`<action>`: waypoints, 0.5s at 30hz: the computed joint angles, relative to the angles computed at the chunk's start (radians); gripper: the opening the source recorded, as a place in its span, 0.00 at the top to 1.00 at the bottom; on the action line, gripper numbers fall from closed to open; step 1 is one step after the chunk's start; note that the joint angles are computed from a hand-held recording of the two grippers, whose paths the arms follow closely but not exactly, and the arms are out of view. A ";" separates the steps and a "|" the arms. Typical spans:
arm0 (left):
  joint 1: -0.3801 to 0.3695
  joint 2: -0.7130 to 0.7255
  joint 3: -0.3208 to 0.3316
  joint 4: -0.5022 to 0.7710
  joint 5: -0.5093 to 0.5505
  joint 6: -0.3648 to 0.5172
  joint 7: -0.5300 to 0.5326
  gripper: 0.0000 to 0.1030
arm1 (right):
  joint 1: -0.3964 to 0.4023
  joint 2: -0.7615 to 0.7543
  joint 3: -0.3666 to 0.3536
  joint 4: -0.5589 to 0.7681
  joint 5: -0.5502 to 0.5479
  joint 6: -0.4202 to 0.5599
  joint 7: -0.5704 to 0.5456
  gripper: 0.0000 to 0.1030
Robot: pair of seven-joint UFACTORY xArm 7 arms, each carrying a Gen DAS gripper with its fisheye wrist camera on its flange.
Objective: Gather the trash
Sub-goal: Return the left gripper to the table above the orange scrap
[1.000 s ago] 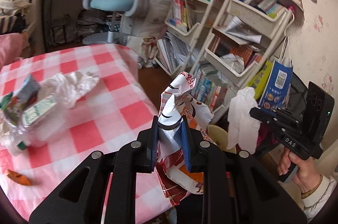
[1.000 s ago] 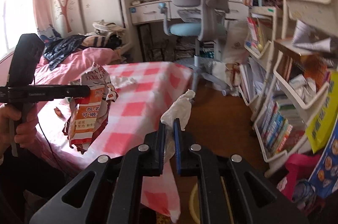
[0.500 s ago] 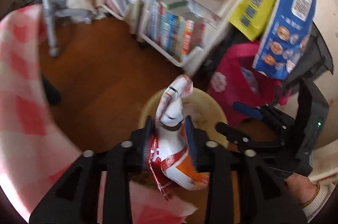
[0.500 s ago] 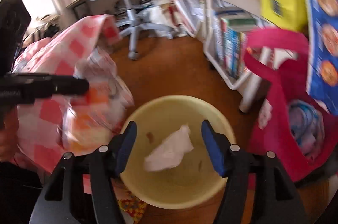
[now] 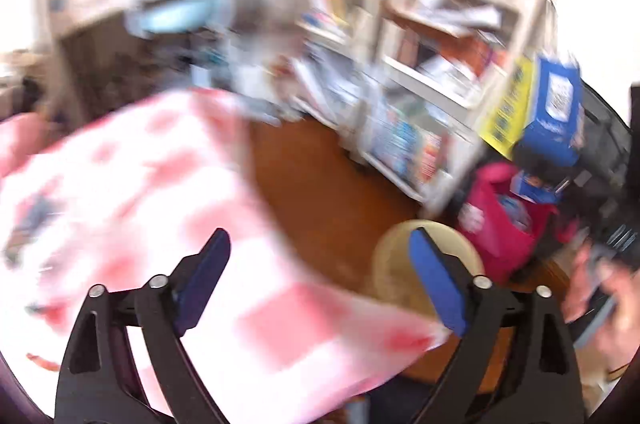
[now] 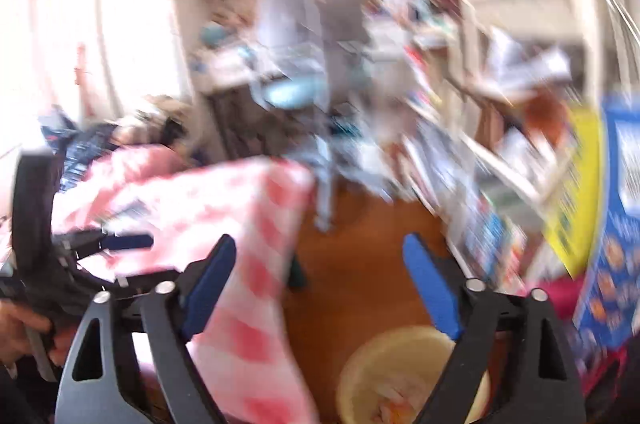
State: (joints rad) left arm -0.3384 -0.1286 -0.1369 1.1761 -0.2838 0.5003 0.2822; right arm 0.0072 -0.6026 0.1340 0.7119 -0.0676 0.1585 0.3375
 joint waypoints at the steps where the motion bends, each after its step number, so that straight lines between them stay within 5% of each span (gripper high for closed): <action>1: 0.024 -0.044 0.020 -0.029 0.017 -0.005 -0.004 0.10 | 0.005 0.036 0.023 0.048 -0.003 -0.016 0.007 0.13; 7: 0.204 -0.189 0.114 -0.123 0.173 -0.038 -0.078 0.07 | 0.007 0.269 0.198 0.304 -0.073 -0.102 0.097 0.07; 9: 0.261 -0.194 0.153 -0.129 0.187 -0.047 -0.102 0.07 | -0.051 0.342 0.296 0.350 -0.164 -0.127 0.168 0.08; 12: 0.339 -0.174 0.189 -0.136 0.191 -0.058 -0.168 0.07 | 0.006 0.456 0.317 0.453 -0.242 0.000 0.156 0.08; 15: 0.417 -0.116 0.200 -0.060 0.241 0.039 -0.250 0.07 | 0.000 0.500 0.348 0.506 -0.369 0.019 0.237 0.08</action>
State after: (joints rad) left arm 0.0787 -0.2451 0.0631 1.1162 -0.0424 0.5389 0.0324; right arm 0.0076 -0.1024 0.4819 1.2175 -0.4368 0.1775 0.5742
